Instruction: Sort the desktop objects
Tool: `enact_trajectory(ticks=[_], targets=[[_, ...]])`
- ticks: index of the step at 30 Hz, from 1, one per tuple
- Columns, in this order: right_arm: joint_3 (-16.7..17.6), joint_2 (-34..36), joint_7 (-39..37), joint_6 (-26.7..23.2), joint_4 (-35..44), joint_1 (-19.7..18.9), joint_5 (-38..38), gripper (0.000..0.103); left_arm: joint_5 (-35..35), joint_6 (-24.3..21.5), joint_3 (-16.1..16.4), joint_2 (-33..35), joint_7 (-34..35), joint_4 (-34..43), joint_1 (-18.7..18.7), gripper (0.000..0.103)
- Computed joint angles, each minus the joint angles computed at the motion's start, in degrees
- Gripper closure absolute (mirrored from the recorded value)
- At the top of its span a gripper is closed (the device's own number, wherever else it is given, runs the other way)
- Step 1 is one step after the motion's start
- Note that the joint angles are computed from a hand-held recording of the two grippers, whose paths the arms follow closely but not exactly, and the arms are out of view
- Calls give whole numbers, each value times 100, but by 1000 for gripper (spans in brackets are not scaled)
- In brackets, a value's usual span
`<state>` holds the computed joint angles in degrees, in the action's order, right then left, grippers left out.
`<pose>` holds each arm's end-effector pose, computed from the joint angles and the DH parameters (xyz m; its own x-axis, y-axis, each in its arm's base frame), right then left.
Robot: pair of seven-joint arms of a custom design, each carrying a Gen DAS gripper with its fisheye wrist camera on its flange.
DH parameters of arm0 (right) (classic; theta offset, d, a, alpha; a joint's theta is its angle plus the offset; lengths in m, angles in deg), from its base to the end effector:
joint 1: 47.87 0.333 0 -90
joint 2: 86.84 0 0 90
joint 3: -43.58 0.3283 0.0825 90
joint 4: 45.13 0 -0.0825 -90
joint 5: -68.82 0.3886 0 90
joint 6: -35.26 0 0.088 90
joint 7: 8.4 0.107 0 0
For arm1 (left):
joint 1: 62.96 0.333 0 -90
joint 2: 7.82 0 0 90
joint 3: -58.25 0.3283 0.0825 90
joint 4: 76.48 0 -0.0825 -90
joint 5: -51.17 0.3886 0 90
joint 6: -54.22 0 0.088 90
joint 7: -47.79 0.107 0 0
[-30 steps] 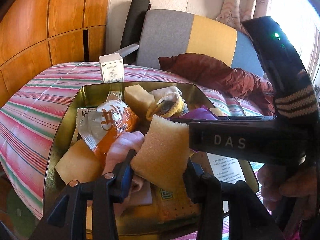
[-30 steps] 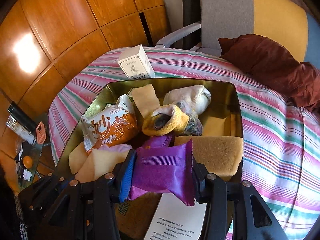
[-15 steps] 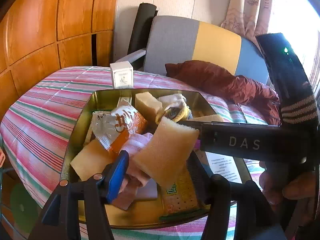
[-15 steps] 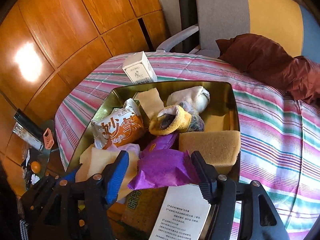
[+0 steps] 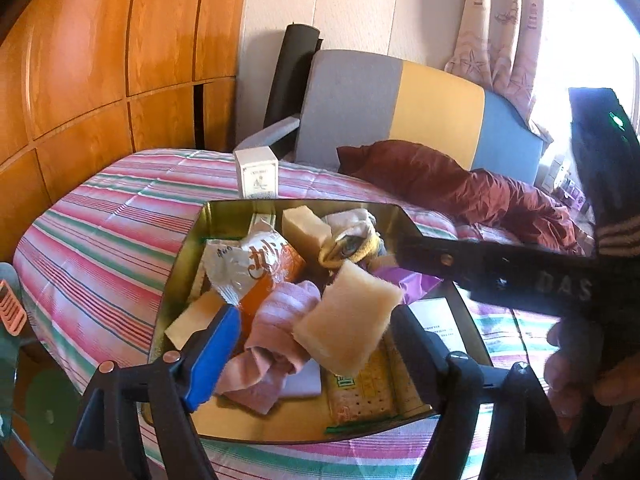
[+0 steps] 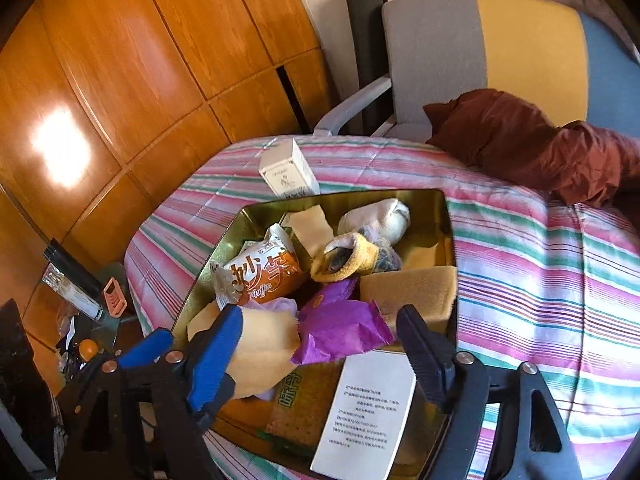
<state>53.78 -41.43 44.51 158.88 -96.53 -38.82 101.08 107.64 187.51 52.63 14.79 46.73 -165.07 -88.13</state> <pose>0.7809 0.2283 0.4988 0.6937 -0.6530 -0.3041 -0.6534 -0.3927 -0.6473 0.6305 -0.3459 0.4826 0.4268 -0.8954 0.1267 -0.5450 -0.3665 -0.7541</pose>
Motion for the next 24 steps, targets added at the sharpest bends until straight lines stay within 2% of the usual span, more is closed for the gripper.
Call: enact_trajectory(ticks=[7,13,16,24], targets=[[-23,-889,-487,913,-1500,-162,310,17,91,-338,-6,-90,-111,15,-65,20],[-11,-1082,-671,944,-1794,-271,554,16,18,-599,-58,-104,-50,94,-82,20],[-9,-1242,-779,1103,-2038,-327,733,11,36,-933,-74,-68,38,261,-159,20],[-148,-1544,-926,1423,-2616,-235,632,11,204,-1347,-84,-147,-160,405,-270,20]])
